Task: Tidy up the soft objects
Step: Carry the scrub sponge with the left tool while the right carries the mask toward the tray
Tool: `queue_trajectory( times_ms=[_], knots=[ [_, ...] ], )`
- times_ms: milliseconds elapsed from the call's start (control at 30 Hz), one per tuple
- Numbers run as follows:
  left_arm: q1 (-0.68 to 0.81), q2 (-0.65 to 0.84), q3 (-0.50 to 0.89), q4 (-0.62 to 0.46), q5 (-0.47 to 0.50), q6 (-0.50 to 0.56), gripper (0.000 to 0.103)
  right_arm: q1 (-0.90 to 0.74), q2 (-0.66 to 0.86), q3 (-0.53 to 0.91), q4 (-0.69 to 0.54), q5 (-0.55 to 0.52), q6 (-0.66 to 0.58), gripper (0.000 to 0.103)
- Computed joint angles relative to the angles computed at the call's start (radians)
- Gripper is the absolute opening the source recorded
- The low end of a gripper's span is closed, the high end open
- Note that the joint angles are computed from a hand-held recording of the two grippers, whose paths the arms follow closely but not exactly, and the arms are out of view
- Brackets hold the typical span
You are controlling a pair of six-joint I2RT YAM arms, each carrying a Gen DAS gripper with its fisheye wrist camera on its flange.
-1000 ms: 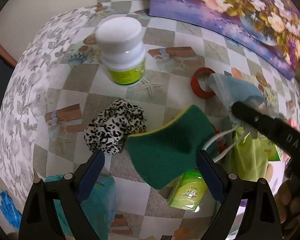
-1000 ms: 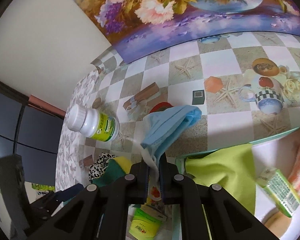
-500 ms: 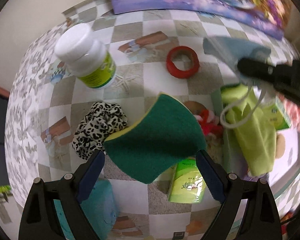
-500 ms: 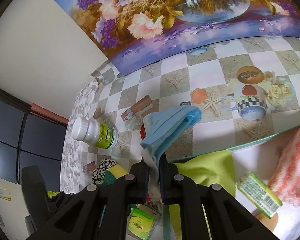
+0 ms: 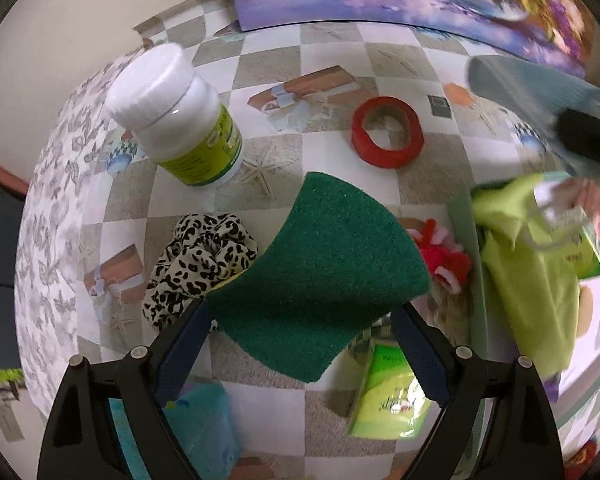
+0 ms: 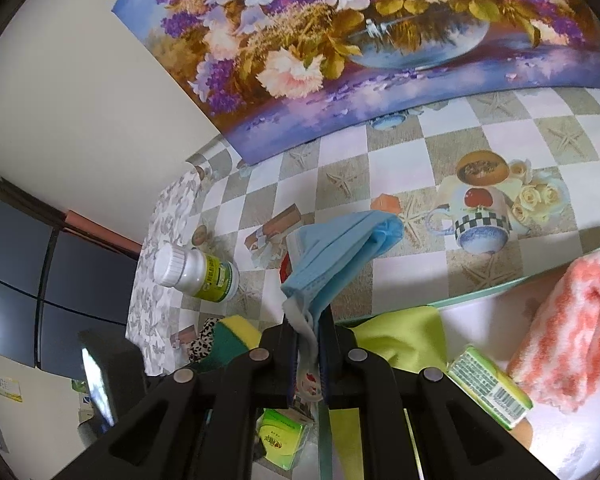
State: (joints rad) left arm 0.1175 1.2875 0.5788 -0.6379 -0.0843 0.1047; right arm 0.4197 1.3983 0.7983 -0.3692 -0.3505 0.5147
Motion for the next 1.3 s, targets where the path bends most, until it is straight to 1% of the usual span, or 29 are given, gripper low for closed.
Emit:
queue_trajectory(
  times_ms=[33,100,200,333,567,600,733,900,1000,1133,1300],
  knots=[
    [0.013,0.003,-0.006,0.009,0.006,0.003,0.081,-0.001,-0.009,0.002,-0.008,0.001,-0.004,0.009],
    [0.032,0.02,-0.01,0.031,0.009,0.002,0.071,-0.003,-0.022,0.005,-0.018,0.002,-0.01,0.009],
    [0.046,0.035,-0.017,0.069,0.01,0.001,0.071,-0.012,-0.044,0.006,-0.033,0.0,-0.019,0.009],
    [0.019,0.059,-0.025,0.114,-0.028,-0.01,0.071,-0.02,-0.062,0.01,-0.053,0.004,-0.03,0.009],
    [-0.056,0.097,-0.053,0.198,-0.094,-0.086,0.07,-0.035,-0.078,0.01,-0.079,-0.001,-0.046,0.009],
    [-0.094,0.101,-0.045,0.189,-0.11,-0.125,0.068,-0.037,-0.08,0.01,-0.082,-0.002,-0.048,0.009],
    [-0.079,0.088,-0.04,0.18,-0.089,-0.147,0.066,-0.05,-0.112,0.008,-0.107,-0.001,-0.058,0.009],
    [-0.018,0.035,-0.028,0.133,-0.004,-0.133,0.065,-0.068,-0.164,0.012,-0.146,0.004,-0.07,0.009],
    [-0.021,-0.034,-0.012,0.08,-0.002,-0.138,0.065,-0.078,-0.205,0.018,-0.181,0.009,-0.079,0.009],
    [-0.04,-0.153,0.031,-0.021,0.009,-0.15,0.065,-0.089,-0.267,0.028,-0.242,0.035,-0.096,0.009],
    [-0.123,-0.304,0.096,-0.161,-0.003,-0.205,0.065,-0.129,-0.372,0.054,-0.348,0.057,-0.122,0.009]
  ],
)
